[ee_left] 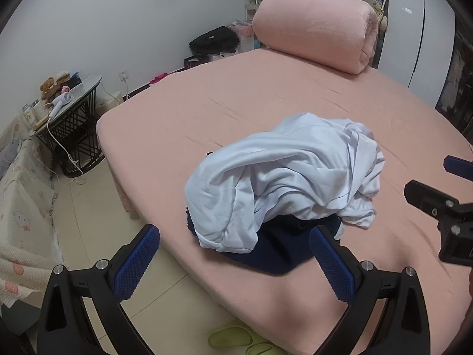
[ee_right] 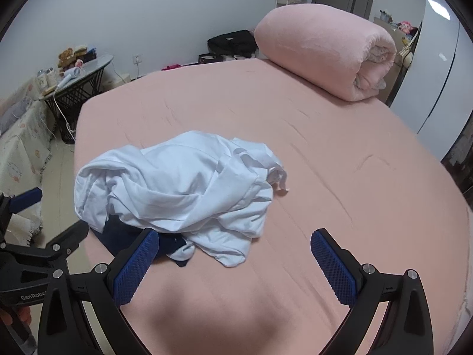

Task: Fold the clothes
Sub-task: 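Grasp the white shirt with the right gripper while the left gripper grasps it too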

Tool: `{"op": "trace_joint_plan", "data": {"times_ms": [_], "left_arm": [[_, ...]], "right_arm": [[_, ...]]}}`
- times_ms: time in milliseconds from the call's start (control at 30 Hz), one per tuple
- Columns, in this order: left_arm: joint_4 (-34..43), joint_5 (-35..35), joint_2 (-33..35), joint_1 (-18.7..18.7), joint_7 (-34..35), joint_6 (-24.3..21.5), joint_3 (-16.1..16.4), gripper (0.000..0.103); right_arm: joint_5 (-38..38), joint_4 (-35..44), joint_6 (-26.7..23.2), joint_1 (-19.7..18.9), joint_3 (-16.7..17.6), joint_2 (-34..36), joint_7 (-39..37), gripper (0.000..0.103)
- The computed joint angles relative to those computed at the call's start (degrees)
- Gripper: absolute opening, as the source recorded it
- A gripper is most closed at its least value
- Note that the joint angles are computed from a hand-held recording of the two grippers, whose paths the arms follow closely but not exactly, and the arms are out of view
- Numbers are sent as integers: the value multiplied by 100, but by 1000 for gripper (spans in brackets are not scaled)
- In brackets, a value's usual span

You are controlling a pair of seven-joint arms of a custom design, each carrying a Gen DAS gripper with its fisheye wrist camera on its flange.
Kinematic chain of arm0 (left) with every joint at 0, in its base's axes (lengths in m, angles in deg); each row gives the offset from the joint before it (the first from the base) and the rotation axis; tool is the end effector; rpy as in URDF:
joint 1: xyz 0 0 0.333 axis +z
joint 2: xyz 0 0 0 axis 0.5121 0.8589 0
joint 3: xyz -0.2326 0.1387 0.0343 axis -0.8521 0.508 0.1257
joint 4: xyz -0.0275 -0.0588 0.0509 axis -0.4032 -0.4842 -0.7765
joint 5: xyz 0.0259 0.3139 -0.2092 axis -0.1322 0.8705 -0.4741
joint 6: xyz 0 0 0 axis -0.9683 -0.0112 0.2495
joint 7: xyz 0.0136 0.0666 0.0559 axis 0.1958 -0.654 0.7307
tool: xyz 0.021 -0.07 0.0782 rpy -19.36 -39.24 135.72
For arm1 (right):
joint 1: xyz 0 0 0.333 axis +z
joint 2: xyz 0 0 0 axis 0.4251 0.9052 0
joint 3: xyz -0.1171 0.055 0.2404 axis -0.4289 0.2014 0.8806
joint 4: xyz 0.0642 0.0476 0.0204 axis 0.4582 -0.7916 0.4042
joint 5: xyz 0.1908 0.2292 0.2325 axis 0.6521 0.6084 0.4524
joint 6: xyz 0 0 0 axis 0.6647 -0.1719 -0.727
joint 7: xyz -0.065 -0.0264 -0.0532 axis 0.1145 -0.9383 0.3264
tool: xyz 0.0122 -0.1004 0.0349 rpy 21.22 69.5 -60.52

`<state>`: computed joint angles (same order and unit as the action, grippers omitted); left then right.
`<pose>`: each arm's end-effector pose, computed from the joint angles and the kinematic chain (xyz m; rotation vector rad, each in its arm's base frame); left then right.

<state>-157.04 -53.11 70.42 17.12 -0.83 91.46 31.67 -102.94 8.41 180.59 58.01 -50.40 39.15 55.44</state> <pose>0.4307 -0.2763 0.6810 -1.9415 1.6439 -0.5313 0.4824 0.3713 0.7021 -2.1148 1.5137 -0.6307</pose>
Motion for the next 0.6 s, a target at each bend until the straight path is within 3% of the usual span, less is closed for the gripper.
{"op": "trace_joint_plan", "data": {"times_ms": [333,600], "left_arm": [[-209,2,64,53,-33,455,30,103],[-301,292,200,-10,15,682,1,103]], "right_arm": [[721,164,217,-165,7,304,-188,103],[2032,702,-144,-477,8,848,39,103]]}}
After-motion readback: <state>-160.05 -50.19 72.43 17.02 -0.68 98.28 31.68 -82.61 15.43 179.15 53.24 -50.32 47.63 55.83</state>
